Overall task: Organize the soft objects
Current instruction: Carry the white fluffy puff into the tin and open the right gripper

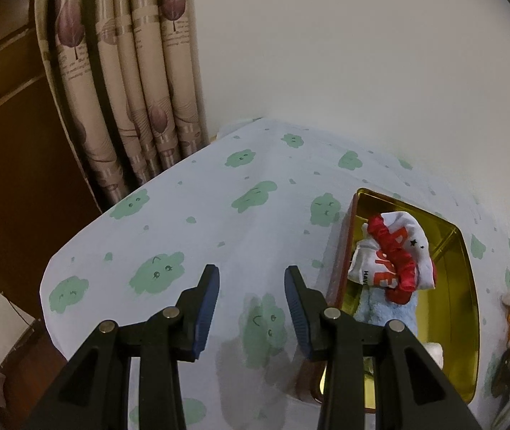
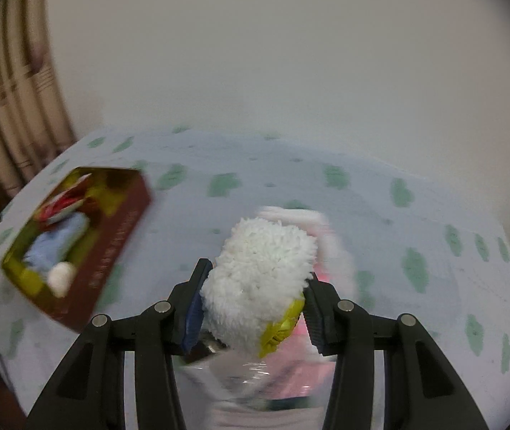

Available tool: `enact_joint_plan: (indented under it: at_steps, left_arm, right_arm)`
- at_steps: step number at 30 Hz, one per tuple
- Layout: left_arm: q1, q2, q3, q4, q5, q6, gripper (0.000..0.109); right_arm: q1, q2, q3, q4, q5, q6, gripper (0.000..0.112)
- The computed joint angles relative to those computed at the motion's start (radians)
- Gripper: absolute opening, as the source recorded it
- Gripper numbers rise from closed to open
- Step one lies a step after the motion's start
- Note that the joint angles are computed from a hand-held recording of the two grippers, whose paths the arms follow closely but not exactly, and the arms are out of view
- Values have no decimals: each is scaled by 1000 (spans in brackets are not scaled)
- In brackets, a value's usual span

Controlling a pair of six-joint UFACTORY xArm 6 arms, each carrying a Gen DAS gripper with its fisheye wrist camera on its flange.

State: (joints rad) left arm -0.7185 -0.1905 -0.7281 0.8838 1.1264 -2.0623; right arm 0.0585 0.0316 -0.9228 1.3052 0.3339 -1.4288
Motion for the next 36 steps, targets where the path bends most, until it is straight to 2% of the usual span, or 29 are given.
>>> enact_joint_plan:
  at_steps: [7, 11, 18, 28, 36]
  left_arm:
    - [7, -14, 12, -11, 3, -20, 38]
    - [18, -20, 22, -7, -27, -14, 38]
    - [13, -13, 15, -7, -13, -7, 38]
    - [34, -37, 43, -12, -47, -32, 38]
    - [36, -30, 39, -17, -47, -22, 38]
  right_arm:
    - [132, -20, 8, -50, 8, 23, 44]
    - [195, -6, -1, -93, 16, 45, 44]
    - [291, 31, -39, -154, 9, 95, 44]
    - [364, 141, -137, -299, -21, 248, 44]
    - [368, 209, -187, -386, -23, 343, 45]
